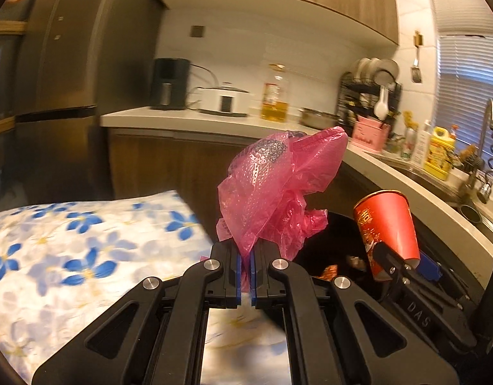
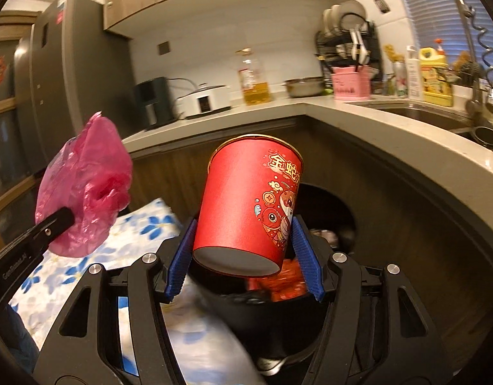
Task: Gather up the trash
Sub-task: 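Carry the pink bag and red paper cup over the black bin, then open both tools to drop the bag and cup into the bin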
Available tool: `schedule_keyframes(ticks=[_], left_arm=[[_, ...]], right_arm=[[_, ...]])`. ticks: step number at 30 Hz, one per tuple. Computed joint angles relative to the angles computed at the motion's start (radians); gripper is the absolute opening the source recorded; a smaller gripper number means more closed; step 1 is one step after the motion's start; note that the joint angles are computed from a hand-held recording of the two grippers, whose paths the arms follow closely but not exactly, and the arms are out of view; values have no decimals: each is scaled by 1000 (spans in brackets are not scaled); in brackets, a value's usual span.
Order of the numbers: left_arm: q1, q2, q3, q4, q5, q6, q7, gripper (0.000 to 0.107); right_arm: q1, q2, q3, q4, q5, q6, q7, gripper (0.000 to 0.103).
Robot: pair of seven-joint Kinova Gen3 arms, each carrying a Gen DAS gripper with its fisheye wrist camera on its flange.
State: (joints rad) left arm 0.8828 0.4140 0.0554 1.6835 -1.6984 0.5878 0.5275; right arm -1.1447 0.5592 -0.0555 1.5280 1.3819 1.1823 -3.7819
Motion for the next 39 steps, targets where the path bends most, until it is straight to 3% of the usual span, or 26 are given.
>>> schedule_keyframes(ticks=[6,23,26,28,30,39], left_arm=[[-47,82,65,-116,49,-59,-118,3],[9,157,-81,-214,197,-234,-246,5],[30,164,-114,-222,223,-248,-263,18],[48,162,-146,-215,217,-270,-242,41],[69,159,-182,-199,166,-289,-174,52],[83,130,-133,-122,33,-107,-16,87]], right_arm=[[36,-22,-4,56,12,-14,-44,59],[110,-13,-8,88,16,-99,-45,61],[111,-13,-4,88,9,-98,-47,67],[112,-17,-3,94,8,-99,-56,69],[108,-18,-2,97,6,-87,-66,71],[72,-11,-9,65,-27,-10,-4,81]])
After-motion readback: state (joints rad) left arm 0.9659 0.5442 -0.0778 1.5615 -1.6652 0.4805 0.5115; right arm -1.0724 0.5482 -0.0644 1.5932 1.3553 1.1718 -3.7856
